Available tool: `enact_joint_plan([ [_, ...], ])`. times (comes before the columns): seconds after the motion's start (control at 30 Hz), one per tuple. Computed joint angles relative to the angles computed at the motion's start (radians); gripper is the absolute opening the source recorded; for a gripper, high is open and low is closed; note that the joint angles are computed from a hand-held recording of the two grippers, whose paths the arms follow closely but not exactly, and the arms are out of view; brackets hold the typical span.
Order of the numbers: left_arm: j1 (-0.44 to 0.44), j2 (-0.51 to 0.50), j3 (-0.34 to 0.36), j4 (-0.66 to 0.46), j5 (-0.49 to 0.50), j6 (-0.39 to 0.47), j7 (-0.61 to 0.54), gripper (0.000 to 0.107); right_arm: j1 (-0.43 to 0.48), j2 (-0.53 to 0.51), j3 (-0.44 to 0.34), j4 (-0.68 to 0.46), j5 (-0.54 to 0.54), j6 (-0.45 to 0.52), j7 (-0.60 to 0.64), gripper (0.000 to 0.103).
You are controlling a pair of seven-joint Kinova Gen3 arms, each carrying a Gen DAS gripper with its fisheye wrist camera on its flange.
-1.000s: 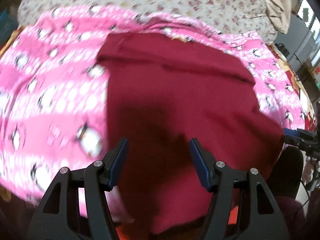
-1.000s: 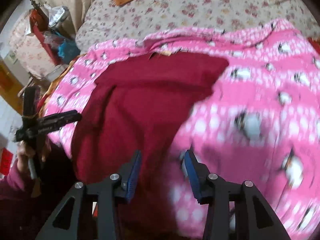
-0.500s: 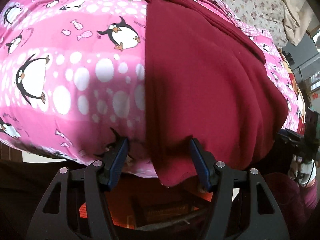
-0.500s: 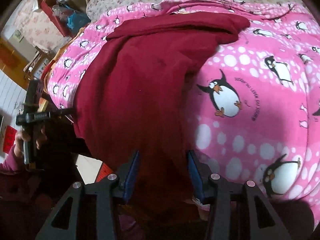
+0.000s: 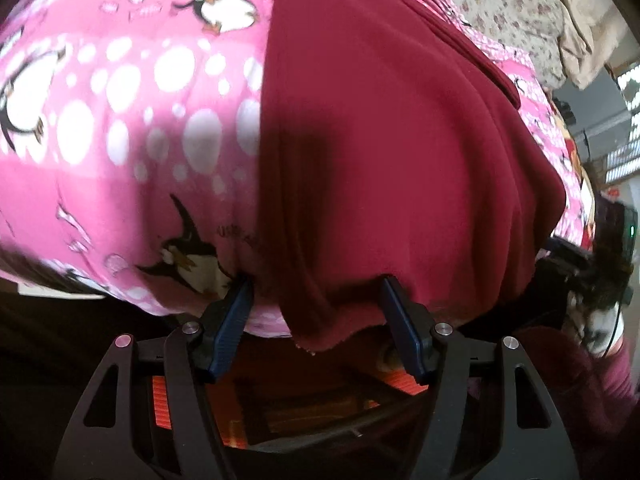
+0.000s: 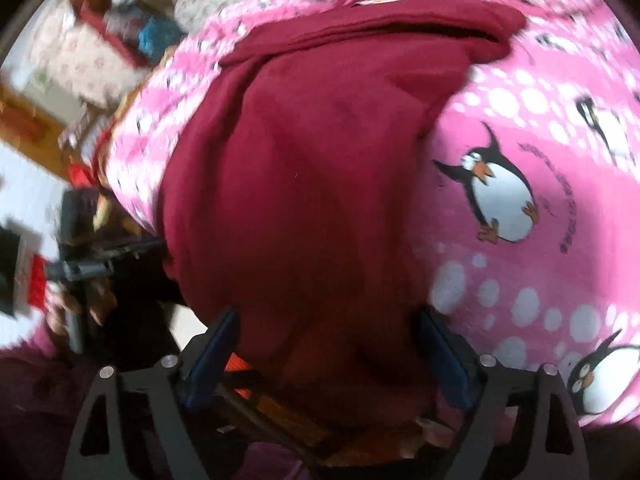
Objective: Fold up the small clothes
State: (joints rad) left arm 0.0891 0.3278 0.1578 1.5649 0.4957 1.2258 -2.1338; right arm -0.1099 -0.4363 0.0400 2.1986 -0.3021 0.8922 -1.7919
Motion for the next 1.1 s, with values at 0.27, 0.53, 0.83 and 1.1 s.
enact_joint_plan([
  [0.27,-0.001,-0.03,0.0,0.035,0.006,-0.024,-0.068,0.012,-0.005,-0.067,-0.039,0.015,0.05,0.007,-0.062,0.024],
  [0.53,-0.122,-0.094,-0.016,-0.025,0.207,0.088,-0.242,0.007,-0.036,-0.188,-0.007,0.028,-0.008,-0.053,-0.06,0.012],
  [0.83,-0.113,-0.086,-0.023,-0.145,0.325,0.053,-0.228,0.007,-0.126,-0.306,0.128,0.052,-0.085,-0.238,-0.043,0.012],
  [1.1,-0.027,0.036,0.026,-0.361,0.276,-0.087,-0.077,0.007,-0.165,-0.271,0.24,0.022,-0.057,-0.409,-0.026,0.012],
])
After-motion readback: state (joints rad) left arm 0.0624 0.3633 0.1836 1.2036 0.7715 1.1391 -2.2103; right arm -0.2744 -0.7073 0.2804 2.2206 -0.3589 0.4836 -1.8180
